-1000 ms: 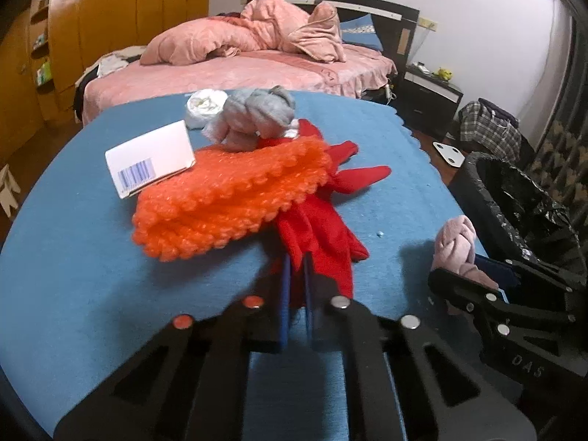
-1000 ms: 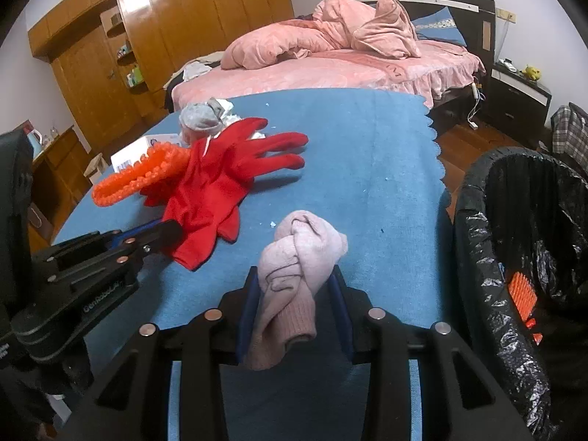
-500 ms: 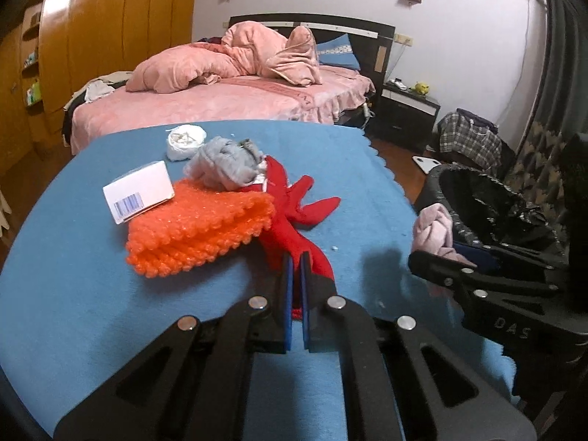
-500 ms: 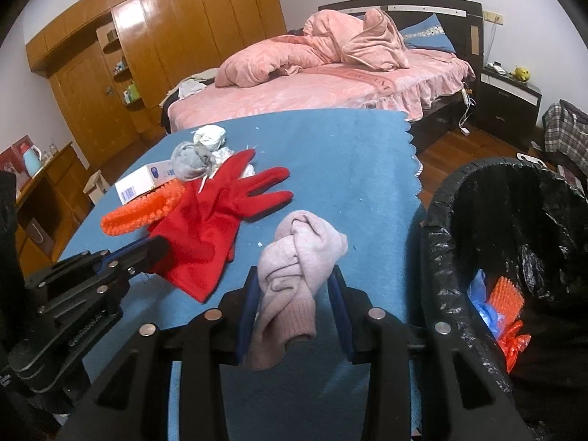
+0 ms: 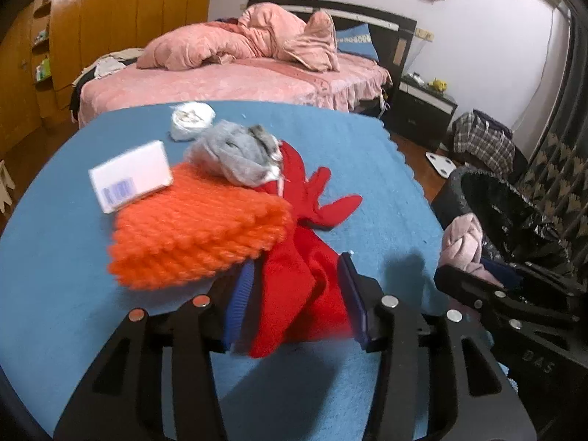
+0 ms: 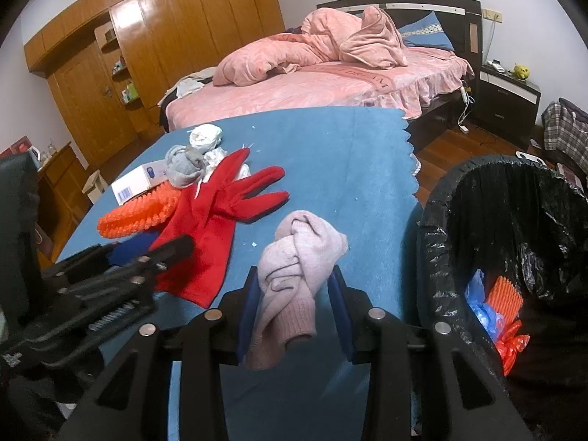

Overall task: Collect trash
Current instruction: 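Grasp the red rubber glove with the left tool while the right tool holds the sock, then carry the glove and sock over the black bin and open both tools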

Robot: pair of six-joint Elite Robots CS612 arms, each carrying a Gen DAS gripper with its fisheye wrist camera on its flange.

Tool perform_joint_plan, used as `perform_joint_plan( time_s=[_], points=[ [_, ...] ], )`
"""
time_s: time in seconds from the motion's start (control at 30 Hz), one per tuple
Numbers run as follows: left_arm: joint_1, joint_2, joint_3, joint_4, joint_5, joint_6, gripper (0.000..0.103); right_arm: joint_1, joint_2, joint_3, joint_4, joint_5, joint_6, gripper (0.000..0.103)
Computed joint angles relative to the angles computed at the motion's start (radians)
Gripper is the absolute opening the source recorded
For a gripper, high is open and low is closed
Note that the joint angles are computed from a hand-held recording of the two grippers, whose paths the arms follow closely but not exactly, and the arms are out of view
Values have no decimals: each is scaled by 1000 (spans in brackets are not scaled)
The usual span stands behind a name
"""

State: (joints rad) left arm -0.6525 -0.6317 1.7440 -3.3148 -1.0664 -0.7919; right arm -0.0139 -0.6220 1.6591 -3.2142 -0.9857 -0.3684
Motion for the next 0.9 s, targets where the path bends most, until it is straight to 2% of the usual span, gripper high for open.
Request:
perform_joint_plan(
  time_s=[0.03, 0.1, 0.13, 0.2, 0.5, 0.67, 0.9],
  points=[
    [3, 5, -8, 7, -20, 8, 38, 0, 0, 0, 0, 0, 0, 37],
    [7, 11, -21, 24, -52, 35, 7, 0, 0, -1, -2, -1, 2, 37],
    [8, 13, -26, 22, -66, 56, 4, -1, 0, -2, -1, -1, 3, 37],
    [2, 14, -24, 4, -48, 77, 4, -2, 0, -3, -5, 0, 8, 37],
    [-38, -8, -11, -190, 57, 192, 3, -23, -15, 4, -74, 36, 52, 37],
    [-55, -23, -16, -268, 68, 240, 3, -46, -24, 7, -124, 51, 90, 37],
    [-70, -29, -51, -342, 23, 311, 3, -96, -42, 23, -199, 51, 145, 37]
  ],
)
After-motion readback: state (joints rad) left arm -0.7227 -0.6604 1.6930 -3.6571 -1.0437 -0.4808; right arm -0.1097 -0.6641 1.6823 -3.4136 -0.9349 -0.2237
